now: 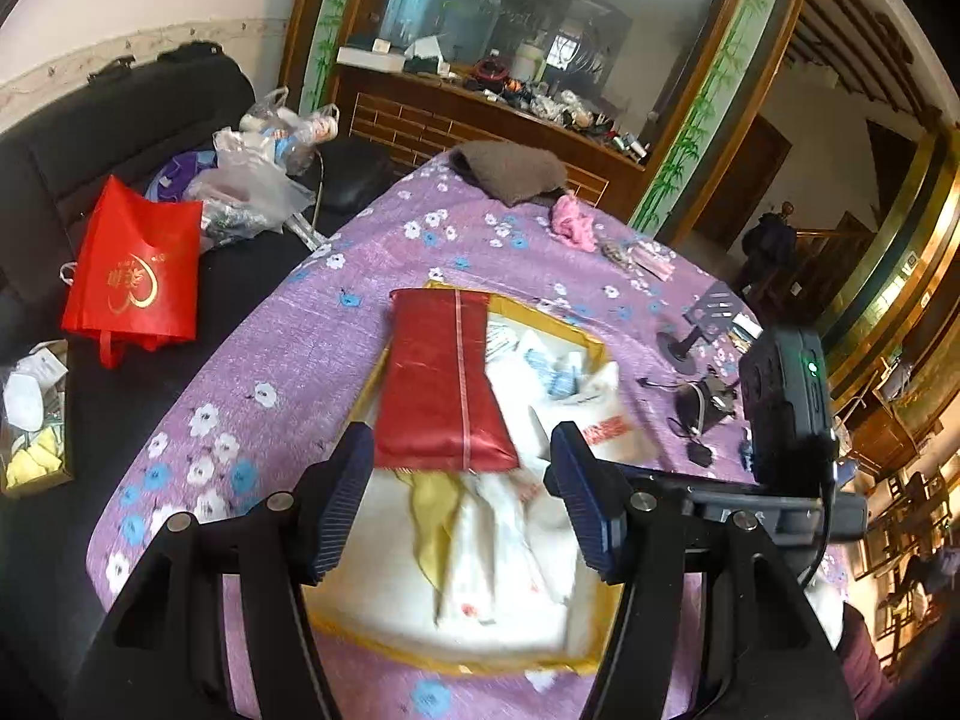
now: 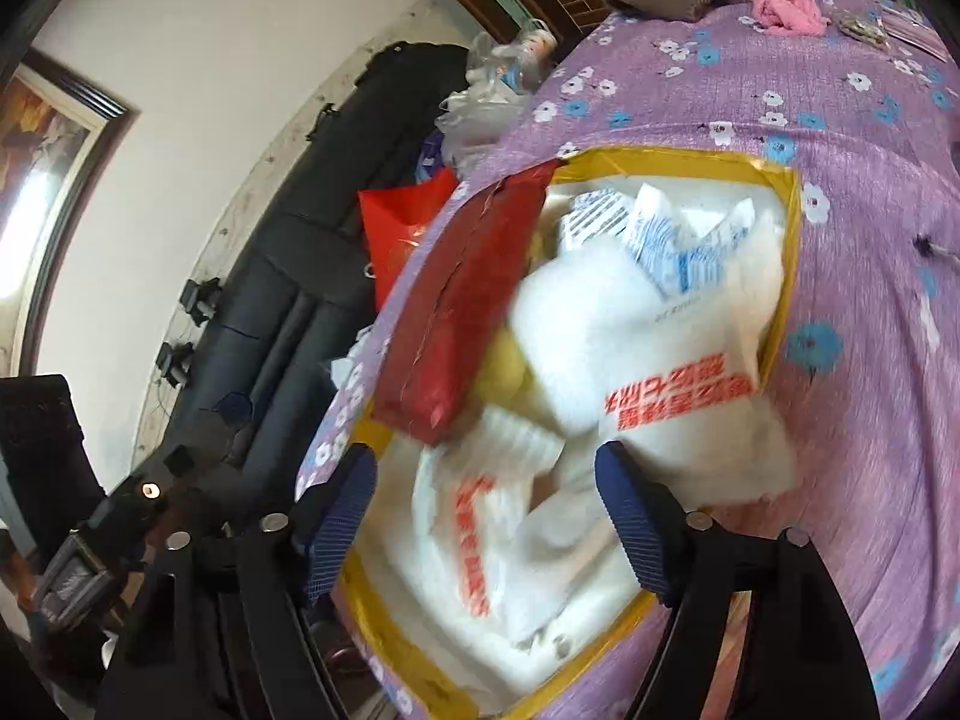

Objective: Organize soft objects
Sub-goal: 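Carry the red pouch and white bag over the tray and open both grippers, then move the right gripper to the lemon-print tissue box while the left approaches the blue knitted toy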

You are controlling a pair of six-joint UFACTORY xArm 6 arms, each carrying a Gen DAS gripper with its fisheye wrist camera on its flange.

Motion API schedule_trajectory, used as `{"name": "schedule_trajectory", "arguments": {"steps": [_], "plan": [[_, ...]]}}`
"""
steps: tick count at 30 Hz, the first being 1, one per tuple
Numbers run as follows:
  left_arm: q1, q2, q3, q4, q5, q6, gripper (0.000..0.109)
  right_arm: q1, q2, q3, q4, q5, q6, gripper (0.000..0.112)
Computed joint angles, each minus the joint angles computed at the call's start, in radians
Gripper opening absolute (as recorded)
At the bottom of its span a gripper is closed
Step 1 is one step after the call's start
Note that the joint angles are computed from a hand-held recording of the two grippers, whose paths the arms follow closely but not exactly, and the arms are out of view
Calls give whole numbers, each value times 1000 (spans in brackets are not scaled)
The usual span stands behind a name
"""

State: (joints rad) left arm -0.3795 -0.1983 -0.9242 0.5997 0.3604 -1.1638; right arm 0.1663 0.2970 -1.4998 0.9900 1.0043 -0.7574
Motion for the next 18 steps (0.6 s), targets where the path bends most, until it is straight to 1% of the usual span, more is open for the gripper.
{"name": "schedule_trajectory", "arguments": {"steps": [1, 2, 4, 5, 6, 7, 8, 9, 11, 12, 13, 14, 16, 17, 18], "plan": [[-17, -8, -7, 52, 36, -41, 60, -8, -52, 56, 20, -13, -42, 76], [-47, -18, -22, 134, 96, -105, 60, -14, -128, 137, 40, -52, -92, 76], [-98, -26, -45, 243, 191, -184, 60, -38, -300, 312, 90, -140, -201, 76], [-137, -25, -66, 304, 263, -221, 62, -48, -385, 395, 110, -190, -244, 77], [-160, -27, -73, 338, 305, -241, 64, -61, -458, 468, 126, -229, -273, 80], [-191, -23, -86, 381, 355, -266, 67, -69, -541, 548, 148, -290, -303, 86], [-217, -21, -95, 417, 394, -284, 68, -83, -622, 625, 175, -348, -336, 89], [-233, -16, -102, 437, 417, -289, 68, -93, -696, 695, 195, -416, -364, 94], [-269, 3, -121, 484, 464, -294, 68, -94, -787, 789, 213, -543, -390, 99], [-280, 6, -124, 498, 481, -296, 68, -106, -813, 820, 206, -577, -380, 103], [-287, 14, -129, 510, 492, -297, 68, -143, -833, 847, 186, -574, -339, 102], [-287, 17, -128, 512, 486, -295, 68, -181, -838, 858, 181, -547, -306, 102], [-272, 19, -121, 495, 446, -291, 68, -236, -841, 873, 171, -502, -261, 102], [-258, 23, -116, 480, 421, -281, 68, -247, -834, 883, 145, -516, -221, 102], [-258, 27, -116, 472, 419, -278, 68, -250, -831, 885, 124, -526, -196, 102]]}}
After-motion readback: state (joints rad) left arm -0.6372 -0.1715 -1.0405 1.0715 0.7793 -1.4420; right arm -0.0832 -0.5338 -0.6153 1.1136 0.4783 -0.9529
